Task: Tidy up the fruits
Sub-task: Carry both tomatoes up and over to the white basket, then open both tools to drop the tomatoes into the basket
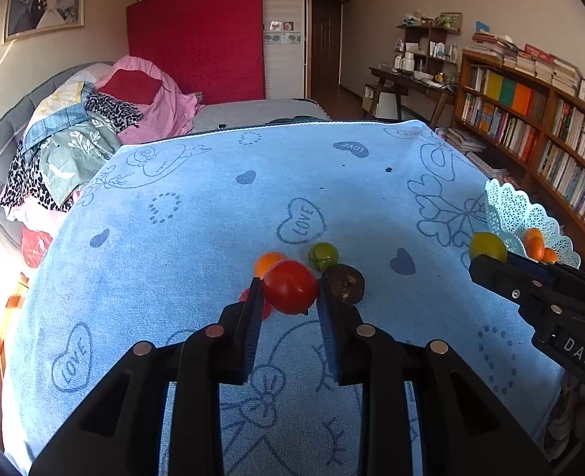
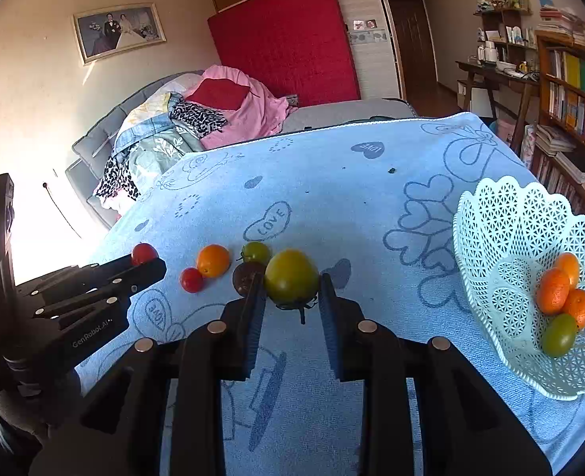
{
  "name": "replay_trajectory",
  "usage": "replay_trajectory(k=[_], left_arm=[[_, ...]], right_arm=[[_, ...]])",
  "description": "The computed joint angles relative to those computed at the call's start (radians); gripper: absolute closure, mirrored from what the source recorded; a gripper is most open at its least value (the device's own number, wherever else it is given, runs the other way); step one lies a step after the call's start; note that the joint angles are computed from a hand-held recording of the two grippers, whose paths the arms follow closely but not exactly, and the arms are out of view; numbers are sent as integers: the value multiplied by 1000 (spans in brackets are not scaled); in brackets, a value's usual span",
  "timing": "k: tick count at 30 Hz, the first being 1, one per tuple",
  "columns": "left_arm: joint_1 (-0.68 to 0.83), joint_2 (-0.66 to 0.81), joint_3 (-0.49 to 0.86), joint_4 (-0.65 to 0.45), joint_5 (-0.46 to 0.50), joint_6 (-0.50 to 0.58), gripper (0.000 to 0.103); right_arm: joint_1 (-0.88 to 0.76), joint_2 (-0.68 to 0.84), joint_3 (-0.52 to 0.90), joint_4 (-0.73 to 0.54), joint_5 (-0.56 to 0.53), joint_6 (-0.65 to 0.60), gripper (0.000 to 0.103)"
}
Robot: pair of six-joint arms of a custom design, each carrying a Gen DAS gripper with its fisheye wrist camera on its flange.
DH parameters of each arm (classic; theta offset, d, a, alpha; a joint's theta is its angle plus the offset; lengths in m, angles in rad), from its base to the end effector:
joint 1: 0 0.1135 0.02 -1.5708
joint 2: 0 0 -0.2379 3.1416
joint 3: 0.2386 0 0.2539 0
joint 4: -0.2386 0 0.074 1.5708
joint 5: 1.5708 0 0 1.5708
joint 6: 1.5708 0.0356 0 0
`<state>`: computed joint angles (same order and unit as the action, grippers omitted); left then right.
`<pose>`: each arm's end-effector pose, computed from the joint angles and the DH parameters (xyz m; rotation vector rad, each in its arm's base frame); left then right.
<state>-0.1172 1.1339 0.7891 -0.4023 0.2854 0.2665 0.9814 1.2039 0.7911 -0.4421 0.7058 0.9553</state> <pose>0.2483 -0.0393 0.2286 0.5776 2.2201 -0.2534 0.1588 0.1959 0.2153 0.2707 2.1739 0.2159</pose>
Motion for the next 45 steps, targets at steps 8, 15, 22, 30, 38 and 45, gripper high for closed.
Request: replay_trajectory(k=[8, 15, 22, 30, 38, 45], left_arm=[[-95, -34, -4, -10, -43, -26, 76], [-187, -46, -5, -12, -87, -58, 76], [-308, -37, 1, -1, -142, -89, 76], [-427, 6, 49, 13, -180, -131, 75], [-550, 79, 97, 51, -205, -156, 75], [-602, 150, 140, 76, -195, -167, 75]], right_arm=[[42, -148, -49, -175, 93, 108, 75], [82, -295, -107, -410, 158, 288, 75], [132, -396, -161, -590, 190, 467, 75], [125, -489, -207, -660, 183, 520, 75], [91, -547, -223, -716, 167, 551, 75], [64, -607, -241, -745, 161, 550, 75]])
